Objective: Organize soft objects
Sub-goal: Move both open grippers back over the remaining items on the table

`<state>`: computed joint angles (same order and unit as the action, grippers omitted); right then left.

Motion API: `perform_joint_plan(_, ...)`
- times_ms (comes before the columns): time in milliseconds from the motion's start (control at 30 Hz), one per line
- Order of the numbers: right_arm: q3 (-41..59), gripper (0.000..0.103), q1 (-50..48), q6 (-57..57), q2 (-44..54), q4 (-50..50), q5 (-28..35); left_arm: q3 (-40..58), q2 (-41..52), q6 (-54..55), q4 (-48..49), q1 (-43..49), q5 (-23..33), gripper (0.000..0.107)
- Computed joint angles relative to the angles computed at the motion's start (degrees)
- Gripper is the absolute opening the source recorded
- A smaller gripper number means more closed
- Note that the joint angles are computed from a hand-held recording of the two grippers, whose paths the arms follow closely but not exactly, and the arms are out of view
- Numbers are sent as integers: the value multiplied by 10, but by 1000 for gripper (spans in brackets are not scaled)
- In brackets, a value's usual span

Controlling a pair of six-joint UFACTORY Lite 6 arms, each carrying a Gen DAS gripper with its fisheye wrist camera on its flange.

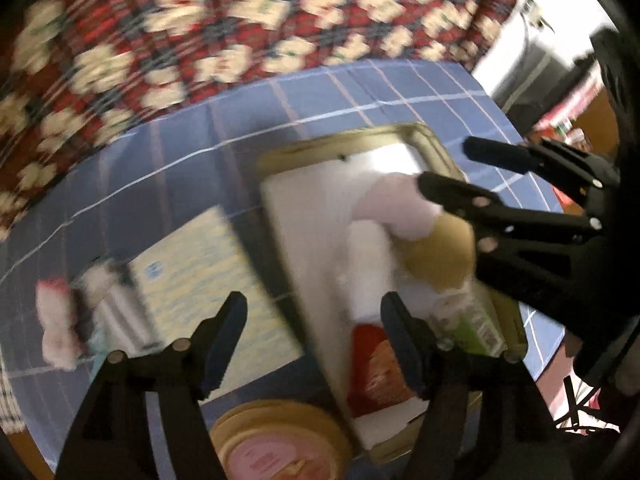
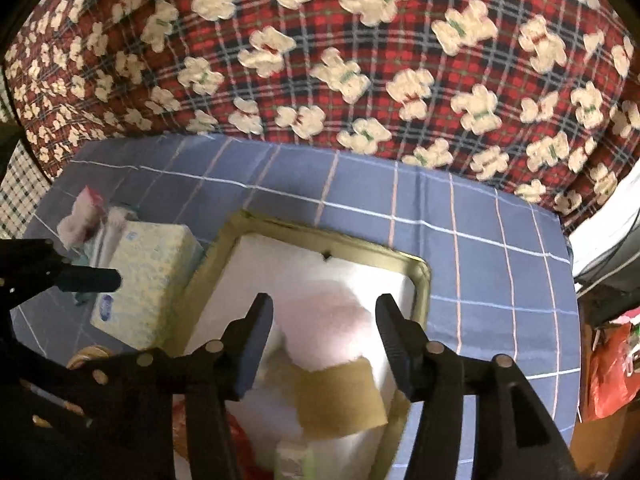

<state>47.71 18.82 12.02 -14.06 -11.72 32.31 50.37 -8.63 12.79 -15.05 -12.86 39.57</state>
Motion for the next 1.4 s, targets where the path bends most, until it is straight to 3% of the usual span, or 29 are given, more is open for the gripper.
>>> perform_joint_plan(133, 34, 56, 68, 52, 16, -27, 12, -47, -65, 50, -25, 109, 31, 70)
perform_joint_plan(333, 111, 56, 195, 70, 89, 8, 4, -105, -126, 151, -34, 321, 75, 70)
perform_joint_plan(600, 262, 56, 333, 35, 271, 85, -11, -128, -84, 313, -35, 613, 79, 70)
perform_joint_plan(733, 362, 56, 384, 36, 382, 89, -2, -113, -30, 379, -43, 699, 58, 70)
perform_joint_plan(1033, 582, 56, 421, 73, 591, 85, 70, -35, 101, 454, -63, 783, 35, 70)
perform_joint_plan(1400, 791, 56, 430, 115, 753, 41, 181, 50, 190, 491, -75, 806, 55, 70)
